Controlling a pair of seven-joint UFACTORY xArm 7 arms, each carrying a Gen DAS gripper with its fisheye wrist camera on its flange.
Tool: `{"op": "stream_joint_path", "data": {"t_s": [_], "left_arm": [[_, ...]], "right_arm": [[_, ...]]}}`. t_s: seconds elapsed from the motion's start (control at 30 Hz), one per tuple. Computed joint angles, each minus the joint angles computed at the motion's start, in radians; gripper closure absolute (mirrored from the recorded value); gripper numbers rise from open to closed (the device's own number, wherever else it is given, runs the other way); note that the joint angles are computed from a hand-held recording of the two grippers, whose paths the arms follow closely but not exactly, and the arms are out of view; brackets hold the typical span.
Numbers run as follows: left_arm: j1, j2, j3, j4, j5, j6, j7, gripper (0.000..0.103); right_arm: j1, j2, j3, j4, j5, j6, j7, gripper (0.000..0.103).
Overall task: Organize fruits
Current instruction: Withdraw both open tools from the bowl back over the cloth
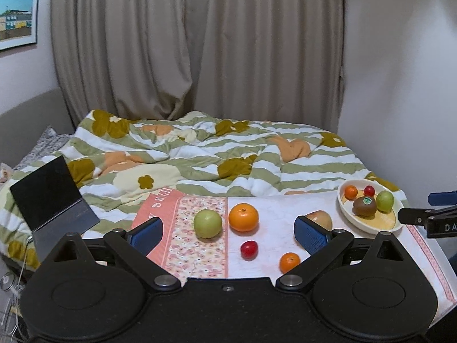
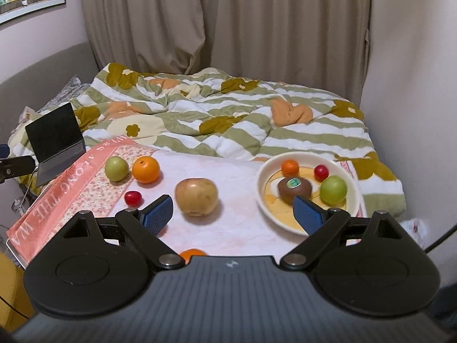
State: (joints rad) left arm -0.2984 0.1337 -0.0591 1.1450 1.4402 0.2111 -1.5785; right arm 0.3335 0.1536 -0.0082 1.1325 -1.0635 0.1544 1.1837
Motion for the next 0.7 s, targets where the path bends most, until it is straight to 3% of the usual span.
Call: {"op": "stream_joint_path", "data": {"t_s": [0.2, 0.33, 0.4, 0.5, 0.7], "left_arm": [[0.059, 0.070, 0.057, 0.034, -0.021, -0.170, 0.112, 0.003], [0.098, 0.139, 0.079, 0.068, -0.140, -0.264, 0.292, 0.003], [0.157, 0.170, 0.030, 0.072, -0.252, -0.285, 0.436, 0.003], [0.291, 0.238, -0.117, 0.105, -0.414, -0.273, 0.658, 0.003], [0.431, 0.385, -0.297, 0.209, -0.588, -0.207, 0.922, 0.003]], "right_arm": [[0.084, 0.061, 0.027, 0.070, -0.026, 0.144, 0.133, 0.000], [0.141, 0.125, 0.029, 0.132, -0.048, 0.218, 0.202, 0.000], [0.162, 0.159, 0.025, 0.163, -0.049, 0.234, 0.217, 0.000], [0.193, 0.218, 0.017, 0.222, -0.030, 0.254, 0.210, 0.000], [0.247, 0.352, -0.018, 0.361, 0.042, 0.261, 0.122, 0.000]]}}
